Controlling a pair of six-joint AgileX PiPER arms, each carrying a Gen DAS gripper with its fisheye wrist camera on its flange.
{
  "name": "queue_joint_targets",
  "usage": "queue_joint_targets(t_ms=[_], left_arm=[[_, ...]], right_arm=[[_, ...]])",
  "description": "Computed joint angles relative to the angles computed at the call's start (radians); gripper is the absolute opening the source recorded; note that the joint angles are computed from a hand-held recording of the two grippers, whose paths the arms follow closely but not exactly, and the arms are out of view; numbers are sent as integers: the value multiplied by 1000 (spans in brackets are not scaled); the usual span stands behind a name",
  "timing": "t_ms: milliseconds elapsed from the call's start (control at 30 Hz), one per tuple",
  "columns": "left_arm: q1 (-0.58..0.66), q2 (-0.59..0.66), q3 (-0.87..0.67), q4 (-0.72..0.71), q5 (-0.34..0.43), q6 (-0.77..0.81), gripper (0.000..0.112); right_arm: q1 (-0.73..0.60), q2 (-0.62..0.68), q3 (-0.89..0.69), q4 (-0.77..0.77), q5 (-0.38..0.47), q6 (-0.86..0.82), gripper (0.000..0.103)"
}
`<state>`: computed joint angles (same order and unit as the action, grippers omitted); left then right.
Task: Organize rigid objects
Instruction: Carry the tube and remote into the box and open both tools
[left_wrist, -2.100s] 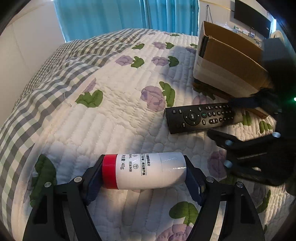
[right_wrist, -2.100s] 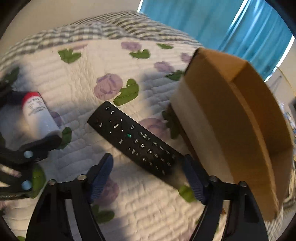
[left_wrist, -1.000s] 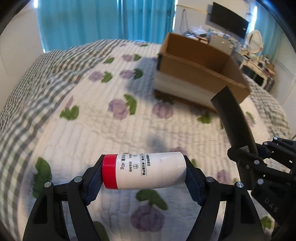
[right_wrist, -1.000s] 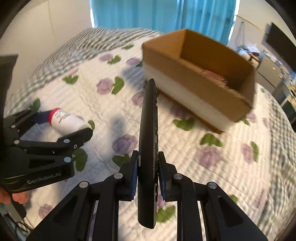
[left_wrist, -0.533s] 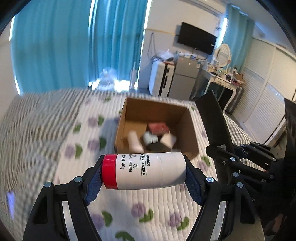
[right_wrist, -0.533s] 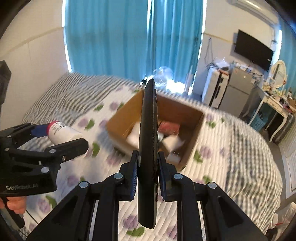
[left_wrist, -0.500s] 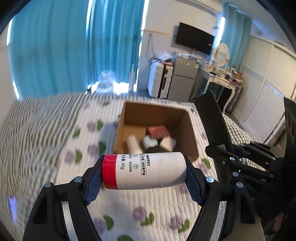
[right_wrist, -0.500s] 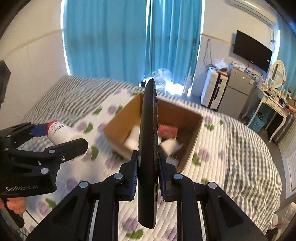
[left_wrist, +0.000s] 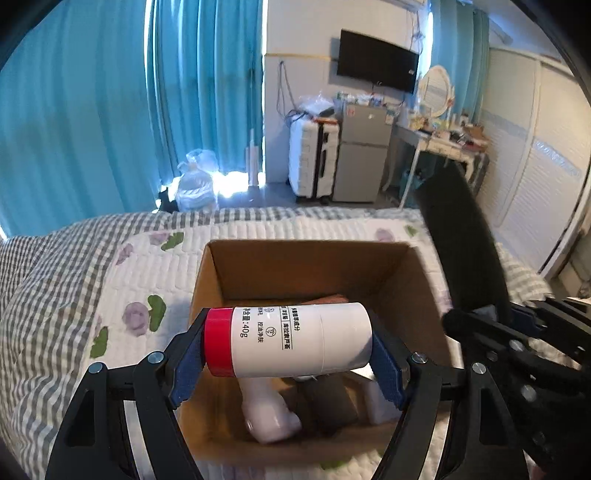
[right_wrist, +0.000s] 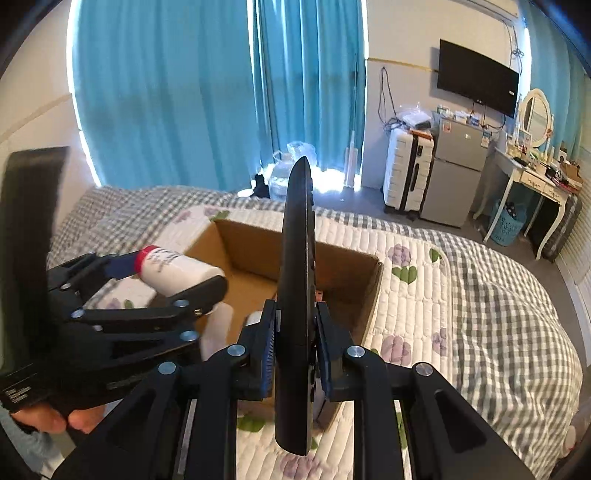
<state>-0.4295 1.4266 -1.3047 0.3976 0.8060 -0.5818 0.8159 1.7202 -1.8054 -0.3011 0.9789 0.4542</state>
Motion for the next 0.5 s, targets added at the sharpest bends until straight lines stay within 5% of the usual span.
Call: queue_joint_targets(t_ms=[367,500], left_arm=[[69,78,68,3,-132,28,79],[70,89,41,-28,-95,37,87]], right_arm=[[-67,64,75,44,-105,-30,19],[-72,54,98,50,-107,-20,19]])
